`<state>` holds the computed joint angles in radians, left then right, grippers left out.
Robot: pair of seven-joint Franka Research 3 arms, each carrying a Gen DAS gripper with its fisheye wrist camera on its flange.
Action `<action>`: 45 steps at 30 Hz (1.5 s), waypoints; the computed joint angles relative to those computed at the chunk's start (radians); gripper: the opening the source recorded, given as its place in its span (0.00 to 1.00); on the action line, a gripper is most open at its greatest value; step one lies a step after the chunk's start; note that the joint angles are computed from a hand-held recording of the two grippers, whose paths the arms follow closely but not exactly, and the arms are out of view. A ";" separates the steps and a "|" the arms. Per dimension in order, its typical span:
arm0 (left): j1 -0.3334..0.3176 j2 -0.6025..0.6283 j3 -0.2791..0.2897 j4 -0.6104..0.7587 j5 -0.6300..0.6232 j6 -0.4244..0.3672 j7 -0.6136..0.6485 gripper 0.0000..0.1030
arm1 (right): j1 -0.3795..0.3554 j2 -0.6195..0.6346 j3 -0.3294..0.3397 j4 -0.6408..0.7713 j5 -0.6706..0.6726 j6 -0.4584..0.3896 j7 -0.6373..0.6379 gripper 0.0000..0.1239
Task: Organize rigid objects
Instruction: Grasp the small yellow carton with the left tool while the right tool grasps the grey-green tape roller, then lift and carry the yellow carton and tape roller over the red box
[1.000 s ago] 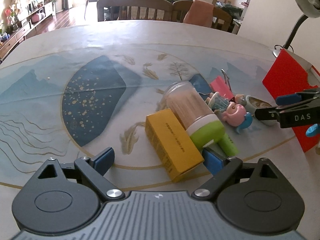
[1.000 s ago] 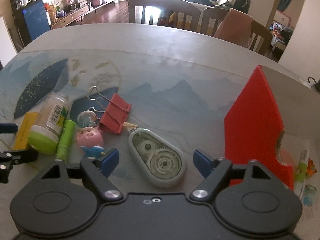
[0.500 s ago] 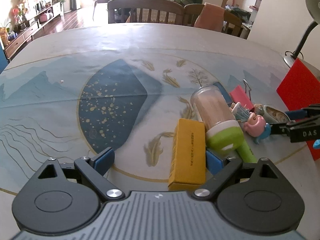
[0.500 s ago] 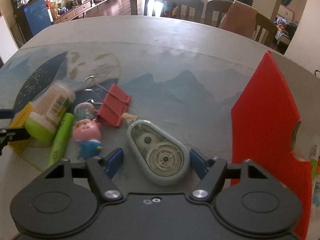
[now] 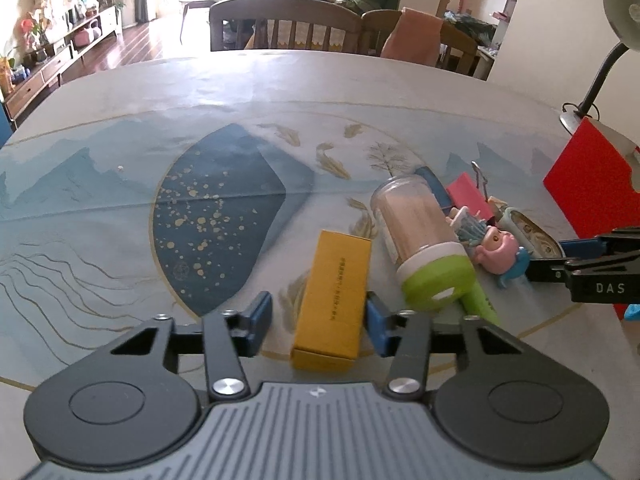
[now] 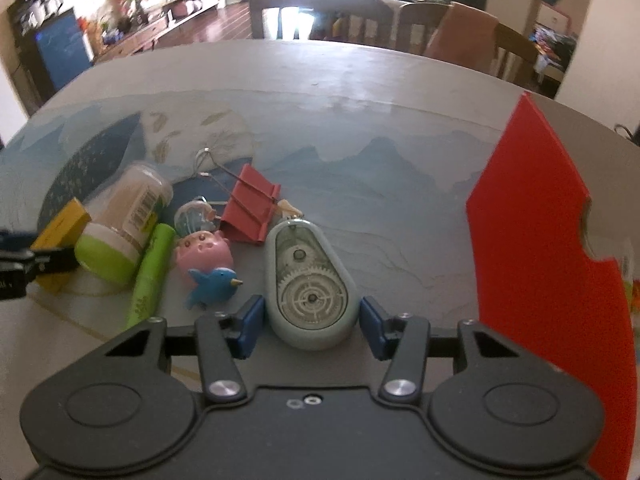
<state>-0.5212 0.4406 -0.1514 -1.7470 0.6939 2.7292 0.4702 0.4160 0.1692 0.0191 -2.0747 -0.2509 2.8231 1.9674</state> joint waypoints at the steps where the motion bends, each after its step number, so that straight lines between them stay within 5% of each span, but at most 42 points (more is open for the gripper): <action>1: 0.002 -0.001 -0.003 0.000 -0.006 0.001 0.003 0.38 | 0.005 -0.008 -0.005 -0.008 -0.007 0.005 0.024 0.41; 6: -0.010 -0.004 0.004 0.005 0.010 -0.009 -0.008 0.30 | -0.003 -0.062 0.007 -0.062 0.017 0.023 0.114 0.41; 23: 0.013 -0.080 -0.031 -0.065 -0.033 0.015 -0.039 0.28 | -0.098 -0.257 0.112 -0.209 -0.101 0.078 0.264 0.41; 37: 0.005 -0.099 -0.075 -0.016 -0.101 0.045 0.033 0.28 | -0.189 -0.415 0.168 -0.286 0.019 0.118 0.163 0.41; 45: -0.034 -0.008 -0.097 0.167 -0.168 0.009 0.140 0.28 | -0.260 -0.463 0.175 -0.315 0.087 0.142 0.070 0.41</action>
<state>-0.5554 0.4329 -0.2487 -1.5800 0.5257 2.7387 0.6100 0.1561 -0.2942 0.1940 -2.3895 -0.1637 2.9648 2.0373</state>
